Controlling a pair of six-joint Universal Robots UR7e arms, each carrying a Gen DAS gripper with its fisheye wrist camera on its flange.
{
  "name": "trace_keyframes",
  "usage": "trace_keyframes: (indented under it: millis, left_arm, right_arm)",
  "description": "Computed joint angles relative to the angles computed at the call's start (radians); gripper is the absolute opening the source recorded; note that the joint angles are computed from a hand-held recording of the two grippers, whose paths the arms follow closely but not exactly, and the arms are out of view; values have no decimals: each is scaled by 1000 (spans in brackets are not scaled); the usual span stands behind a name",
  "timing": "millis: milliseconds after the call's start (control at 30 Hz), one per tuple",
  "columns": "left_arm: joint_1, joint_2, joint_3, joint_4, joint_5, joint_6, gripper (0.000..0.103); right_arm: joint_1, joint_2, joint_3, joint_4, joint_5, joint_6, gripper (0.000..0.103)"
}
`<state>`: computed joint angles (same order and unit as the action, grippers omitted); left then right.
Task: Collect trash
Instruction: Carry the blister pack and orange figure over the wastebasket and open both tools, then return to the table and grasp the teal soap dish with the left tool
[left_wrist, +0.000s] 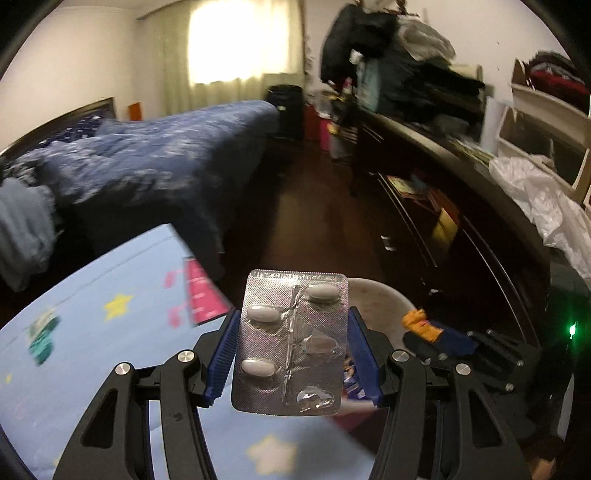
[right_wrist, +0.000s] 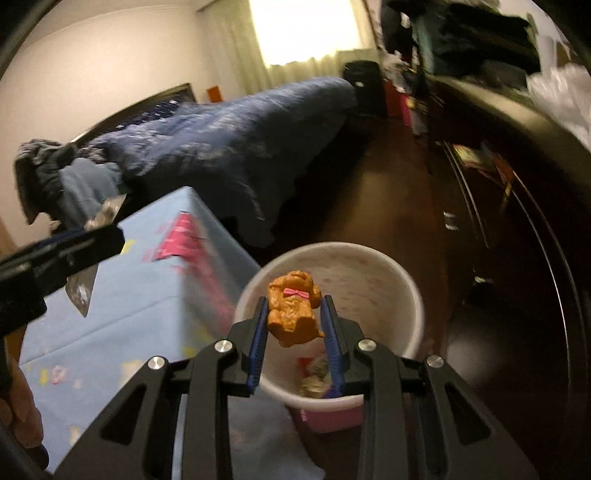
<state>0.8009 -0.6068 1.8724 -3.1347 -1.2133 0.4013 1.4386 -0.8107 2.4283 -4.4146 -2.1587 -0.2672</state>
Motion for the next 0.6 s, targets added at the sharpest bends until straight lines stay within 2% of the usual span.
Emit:
trace_keyframes:
  millis: [33,133,200,233,267,300,367,467,600]
  left_arm:
    - [-3,30,-30,16,-10,-1,58]
    - [-5,90,-99,69,-12,-17,58]
    - [-2,127,-147,102,-20,-26,67]
    - [1,139,-166,116,-27,-29,77]
    - [2,150,-180,123,-31,-35,81]
    - [6,157,-192,134,-43,-41,81]
    - [11,163,-205,149,-72,-50,88]
    - [18,147,-197,138,-85,-59,89]
    - [21,109,-158,84,-55,-64,95]
  right_arm:
    - [-30,-4,4,-7,24,-2,29]
    - [-73,-9,-3,0,33,-10,29]
    - [-100,-13,-7,9,54,-11,31]
    - [-109,-14,-14,17,57,-15,31]
    - [-117,-13,-19,16,61,-17,33]
    - [-123,-14,-22,19,64,-16,39]
    - [-131,-15,-24,17,74,-21,42]
    - [-124,-9,-30,2,58,-42,42]
    - [-101,-4,-23,-15,45,-51,45]
